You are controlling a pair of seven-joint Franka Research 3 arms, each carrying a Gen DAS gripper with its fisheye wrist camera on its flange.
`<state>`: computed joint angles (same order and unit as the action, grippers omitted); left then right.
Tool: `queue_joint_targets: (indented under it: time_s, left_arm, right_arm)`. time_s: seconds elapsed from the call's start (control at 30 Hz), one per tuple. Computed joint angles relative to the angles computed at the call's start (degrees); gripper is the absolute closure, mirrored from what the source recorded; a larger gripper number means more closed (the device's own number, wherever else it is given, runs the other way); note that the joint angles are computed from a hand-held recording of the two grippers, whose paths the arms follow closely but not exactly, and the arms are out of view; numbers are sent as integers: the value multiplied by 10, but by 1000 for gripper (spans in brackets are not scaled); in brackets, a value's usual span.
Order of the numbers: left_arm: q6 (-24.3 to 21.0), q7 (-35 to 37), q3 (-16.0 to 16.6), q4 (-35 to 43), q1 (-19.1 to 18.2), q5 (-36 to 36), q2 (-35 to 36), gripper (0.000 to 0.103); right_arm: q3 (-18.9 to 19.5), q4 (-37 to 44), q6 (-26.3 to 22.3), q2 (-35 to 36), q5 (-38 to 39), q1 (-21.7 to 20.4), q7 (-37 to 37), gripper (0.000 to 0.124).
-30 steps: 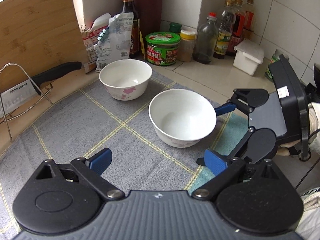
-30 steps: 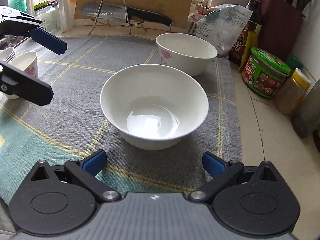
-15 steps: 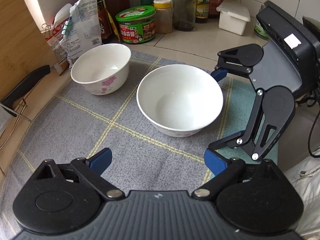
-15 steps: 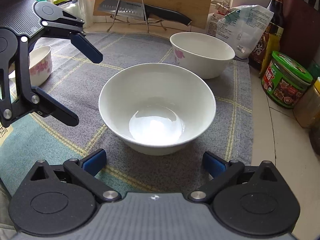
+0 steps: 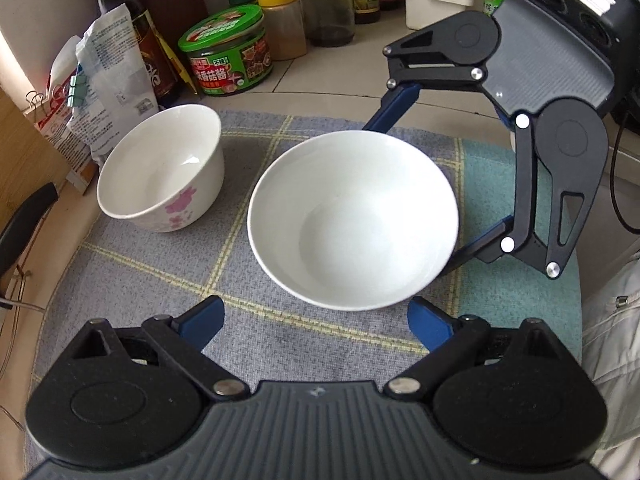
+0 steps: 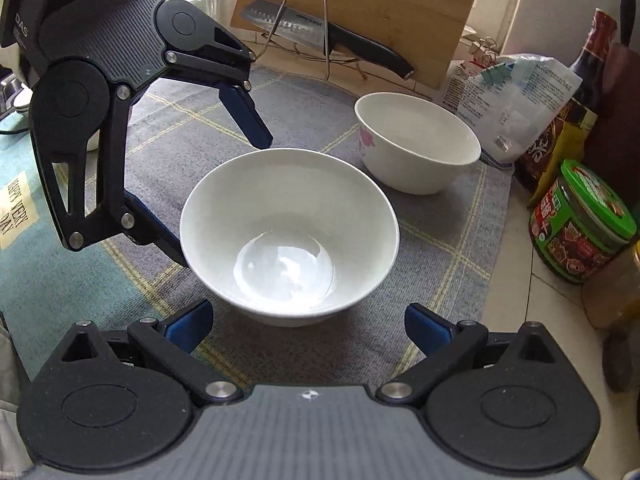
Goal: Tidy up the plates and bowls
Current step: 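Close the right gripper on the rim of the white bowl, then lift the bowl with the right gripper and carry it toward the first bowl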
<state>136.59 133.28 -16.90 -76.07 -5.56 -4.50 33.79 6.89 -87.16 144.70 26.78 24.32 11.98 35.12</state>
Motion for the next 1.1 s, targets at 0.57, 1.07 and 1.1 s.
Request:
queue_joint_targets:
  time_s: [0.57, 1.07, 1.1]
  left_arm:
    - [-2, 78, -17, 26, 0, -18, 19, 16]
    - [10, 73, -14, -1, 3, -28, -8, 16]
    - [14, 72, -14, -10, 4, -30, -14, 16]
  right_arm:
    - [12, 63, -75, 24, 25, -16, -117, 36]
    - [8, 50, -69, 6, 28, -9, -132, 36]
    - [8, 48, -69, 4, 29, -9, -134, 36]
